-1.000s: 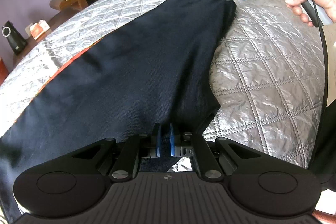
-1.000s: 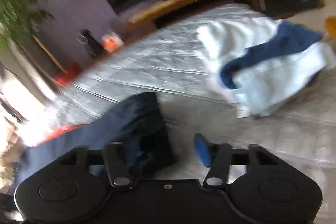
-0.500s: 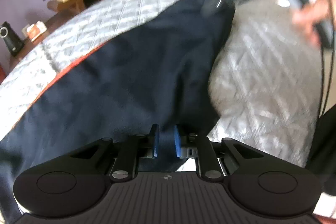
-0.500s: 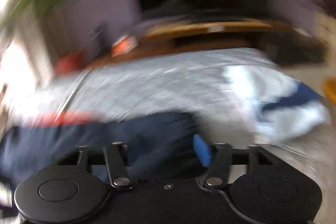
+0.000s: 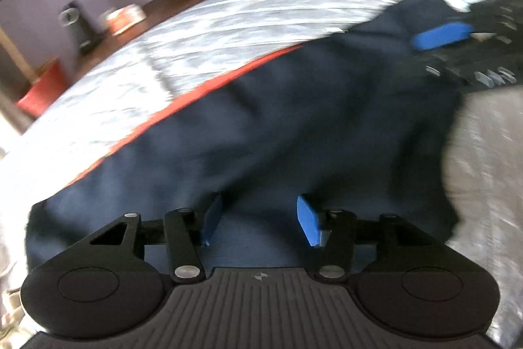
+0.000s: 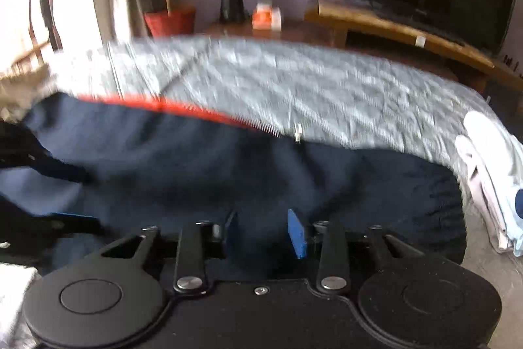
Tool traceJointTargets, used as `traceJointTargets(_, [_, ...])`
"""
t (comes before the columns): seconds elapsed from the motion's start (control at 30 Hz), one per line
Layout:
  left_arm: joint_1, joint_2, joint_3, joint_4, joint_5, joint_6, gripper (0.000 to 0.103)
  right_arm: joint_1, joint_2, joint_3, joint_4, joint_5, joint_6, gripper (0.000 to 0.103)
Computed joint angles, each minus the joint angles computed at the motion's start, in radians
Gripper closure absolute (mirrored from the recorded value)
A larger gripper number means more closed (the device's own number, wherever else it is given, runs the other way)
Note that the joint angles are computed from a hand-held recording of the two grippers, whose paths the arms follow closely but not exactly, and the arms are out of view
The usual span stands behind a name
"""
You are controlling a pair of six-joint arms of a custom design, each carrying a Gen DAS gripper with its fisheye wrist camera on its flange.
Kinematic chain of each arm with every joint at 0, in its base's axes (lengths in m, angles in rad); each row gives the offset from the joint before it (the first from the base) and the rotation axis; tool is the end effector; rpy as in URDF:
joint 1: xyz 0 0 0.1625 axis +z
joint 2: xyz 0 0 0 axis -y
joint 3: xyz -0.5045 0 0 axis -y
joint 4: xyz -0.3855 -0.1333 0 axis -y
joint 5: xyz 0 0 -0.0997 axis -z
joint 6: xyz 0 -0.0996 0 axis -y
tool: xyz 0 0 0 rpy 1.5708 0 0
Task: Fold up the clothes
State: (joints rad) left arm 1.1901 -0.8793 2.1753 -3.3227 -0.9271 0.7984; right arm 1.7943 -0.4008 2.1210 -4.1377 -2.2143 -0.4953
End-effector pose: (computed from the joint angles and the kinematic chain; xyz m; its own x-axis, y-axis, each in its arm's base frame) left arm -0.0254 -0.5832 0.1524 -0.3478 0.6333 -0.6914 0.8350 0.5445 0.0787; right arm 0.1898 -0.5033 0.0000 -0.7042 -0.0774 0.7058 -0.5473 0.6924 -0.4702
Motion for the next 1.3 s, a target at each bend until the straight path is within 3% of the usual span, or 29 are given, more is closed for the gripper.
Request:
traceJointTargets(0.03, [0.002, 0.008, -0.010, -0.023, 0.024, 0.011, 0.040, 0.003, 0.003, -0.015, 0.029, -0.024, -0.004, 0.039])
traceJointTargets(0.07, [0.005, 0.015, -0.017, -0.051, 0.042, 0.033, 0.029, 0.005, 0.006, -0.032, 0.064, -0.048, -0.007, 0.037])
traceJointTargets(0.1, [0.007, 0.024, -0.022, -0.090, 0.061, 0.066, 0.025, -0.004, 0.004, -0.037, 0.111, -0.062, 0.008, 0.041])
traceJointTargets(0.17, [0.007, 0.049, -0.032, -0.192, 0.107, 0.150, 0.030, -0.010, 0.003, -0.035, 0.091, -0.075, 0.036, 0.044])
traceJointTargets(0.2, [0.006, 0.064, -0.035, -0.257, 0.122, 0.194, 0.032, -0.016, -0.005, -0.008, 0.023, -0.053, 0.077, 0.044])
traceJointTargets(0.23, [0.005, 0.069, -0.038, -0.299, 0.118, 0.209, 0.033, -0.025, -0.016, 0.026, -0.039, -0.027, 0.141, 0.044])
traceJointTargets(0.3, [0.000, 0.054, -0.036, -0.305, 0.079, 0.169, 0.038, -0.051, -0.046, 0.104, -0.158, 0.005, 0.350, 0.042])
traceJointTargets(0.37, [-0.013, 0.025, -0.017, -0.261, 0.022, 0.108, 0.038, -0.118, -0.048, 0.198, -0.308, 0.096, 0.560, 0.040])
traceJointTargets(0.43, [-0.028, 0.019, 0.013, -0.266, -0.028, 0.134, 0.036, -0.178, -0.041, 0.262, -0.367, 0.156, 0.753, 0.040])
traceJointTargets(0.53, [-0.044, 0.029, 0.046, -0.258, -0.052, 0.177, 0.035, -0.231, -0.010, 0.292, -0.448, 0.205, 0.865, 0.039])
traceJointTargets(0.57, [-0.047, 0.030, 0.051, -0.234, -0.051, 0.176, 0.035, -0.250, 0.001, 0.292, -0.487, 0.242, 0.890, 0.034])
traceJointTargets(0.63, [-0.055, 0.034, 0.065, -0.199, -0.036, 0.171, 0.035, -0.270, 0.004, 0.273, -0.505, 0.276, 0.887, 0.033])
traceJointTargets(0.73, [-0.057, 0.042, 0.081, -0.190, -0.027, 0.172, 0.035, -0.286, -0.004, 0.222, -0.478, 0.293, 0.816, 0.030])
traceJointTargets(0.9, [-0.052, 0.039, 0.086, -0.176, -0.026, 0.172, 0.035, -0.339, 0.010, 0.172, -0.516, 0.411, 0.778, 0.008])
traceJointTargets(0.93, [-0.051, 0.040, 0.086, -0.171, -0.025, 0.172, 0.035, -0.343, 0.012, 0.165, -0.520, 0.422, 0.784, 0.008])
traceJointTargets(1.03, [-0.048, 0.046, 0.085, -0.162, -0.024, 0.181, 0.034, -0.321, 0.000, 0.142, -0.466, 0.384, 0.738, 0.007])
traceJointTargets(1.1, [-0.046, 0.050, 0.084, -0.172, -0.024, 0.189, 0.034, -0.297, -0.009, 0.134, -0.420, 0.335, 0.688, 0.033])
traceJointTargets(1.13, [-0.045, 0.050, 0.083, -0.170, -0.024, 0.187, 0.034, -0.308, -0.008, 0.142, -0.427, 0.360, 0.716, 0.038])
traceJointTargets(1.2, [-0.042, 0.046, 0.082, -0.160, -0.027, 0.179, 0.034, -0.339, -0.004, 0.160, -0.447, 0.429, 0.785, 0.063])
traceJointTargets(1.3, [-0.041, 0.044, 0.081, -0.155, -0.029, 0.173, 0.034, -0.367, 0.020, 0.165, -0.509, 0.488, 0.837, 0.065])
